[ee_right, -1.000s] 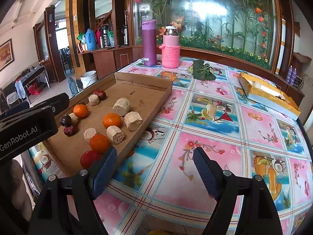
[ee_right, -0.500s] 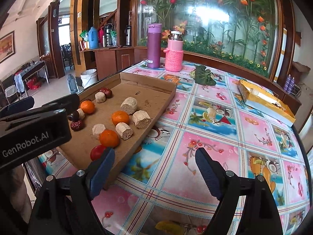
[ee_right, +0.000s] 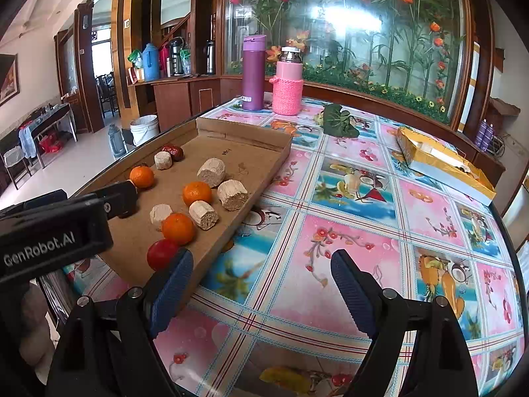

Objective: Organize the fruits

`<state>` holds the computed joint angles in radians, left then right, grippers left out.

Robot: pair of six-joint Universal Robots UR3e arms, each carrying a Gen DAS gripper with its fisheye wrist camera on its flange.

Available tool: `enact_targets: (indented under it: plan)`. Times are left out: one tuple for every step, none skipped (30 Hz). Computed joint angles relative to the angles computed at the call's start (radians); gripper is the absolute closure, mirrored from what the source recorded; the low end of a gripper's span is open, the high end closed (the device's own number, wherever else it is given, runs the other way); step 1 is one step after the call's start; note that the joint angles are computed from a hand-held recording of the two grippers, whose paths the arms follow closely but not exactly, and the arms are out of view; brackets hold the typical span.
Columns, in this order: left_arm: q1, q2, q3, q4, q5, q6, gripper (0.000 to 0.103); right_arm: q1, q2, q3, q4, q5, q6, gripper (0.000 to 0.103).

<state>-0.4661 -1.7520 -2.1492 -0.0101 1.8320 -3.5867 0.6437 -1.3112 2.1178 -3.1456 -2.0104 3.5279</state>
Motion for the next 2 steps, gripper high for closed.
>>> enact_targets:
  plan:
    - [0.006,0.001,0.002,-0.008,-0.008,-0.002,0.002,-0.004,-0.001,0.002,0.001,0.006,0.0,0.014]
    - [0.01,-0.001,0.01,-0.022,-0.013,-0.004,0.002,-0.012,-0.004,0.005,0.003,0.017,-0.002,0.014]
